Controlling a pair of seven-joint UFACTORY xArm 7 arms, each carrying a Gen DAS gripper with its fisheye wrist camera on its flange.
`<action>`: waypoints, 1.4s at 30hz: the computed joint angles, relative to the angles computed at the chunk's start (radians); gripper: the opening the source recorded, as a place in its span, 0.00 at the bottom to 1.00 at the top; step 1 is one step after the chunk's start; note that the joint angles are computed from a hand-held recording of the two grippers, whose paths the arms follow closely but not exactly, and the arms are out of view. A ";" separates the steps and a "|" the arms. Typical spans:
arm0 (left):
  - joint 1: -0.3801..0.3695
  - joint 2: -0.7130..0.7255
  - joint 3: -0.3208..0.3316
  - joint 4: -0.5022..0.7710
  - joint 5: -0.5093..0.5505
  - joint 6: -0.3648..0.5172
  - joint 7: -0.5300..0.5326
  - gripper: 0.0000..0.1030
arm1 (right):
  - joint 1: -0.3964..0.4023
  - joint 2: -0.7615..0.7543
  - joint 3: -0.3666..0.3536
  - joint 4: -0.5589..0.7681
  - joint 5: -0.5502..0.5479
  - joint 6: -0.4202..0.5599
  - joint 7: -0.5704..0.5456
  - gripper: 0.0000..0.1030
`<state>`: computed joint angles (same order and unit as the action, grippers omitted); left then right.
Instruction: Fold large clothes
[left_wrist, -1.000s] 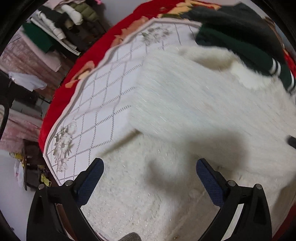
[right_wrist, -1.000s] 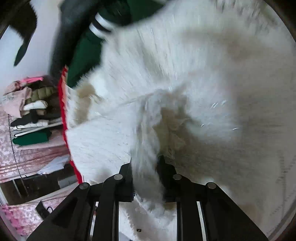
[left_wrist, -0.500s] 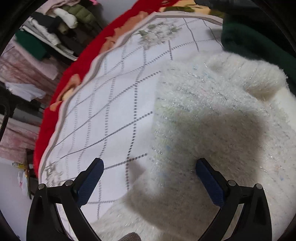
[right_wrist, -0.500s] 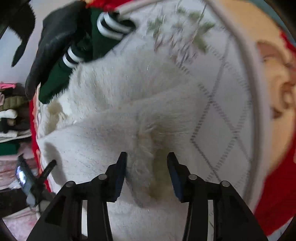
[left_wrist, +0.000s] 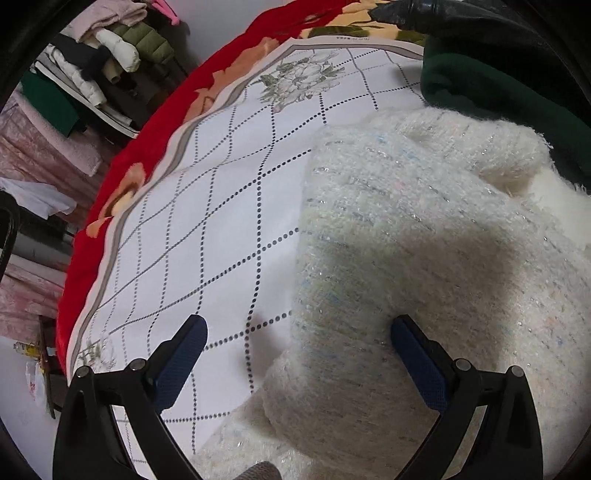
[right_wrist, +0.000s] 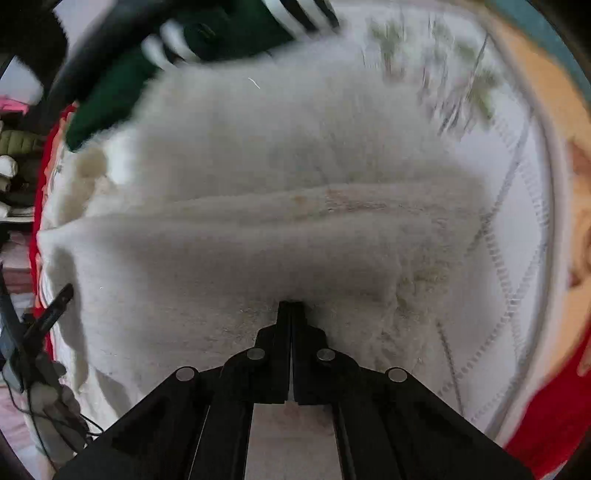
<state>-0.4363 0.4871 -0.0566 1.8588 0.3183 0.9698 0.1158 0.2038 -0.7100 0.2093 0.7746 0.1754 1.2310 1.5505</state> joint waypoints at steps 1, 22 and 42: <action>-0.007 -0.015 0.004 -0.015 0.011 0.000 -0.010 1.00 | -0.007 -0.036 -0.013 -0.031 0.025 -0.027 0.026 0.00; -0.083 -1.194 -0.355 -0.996 -0.052 0.304 -0.062 1.00 | 0.054 -0.352 0.161 0.341 0.158 0.800 0.077 1.00; -0.117 -1.104 -0.462 -1.120 0.055 0.234 -0.382 0.16 | -0.122 -0.850 0.059 -0.060 0.307 0.636 -0.142 0.91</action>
<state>-0.5535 -0.6170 -0.5187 0.7392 0.3735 1.2041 -0.2666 0.0814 -1.5601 0.2679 0.7142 0.4825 1.8667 1.4089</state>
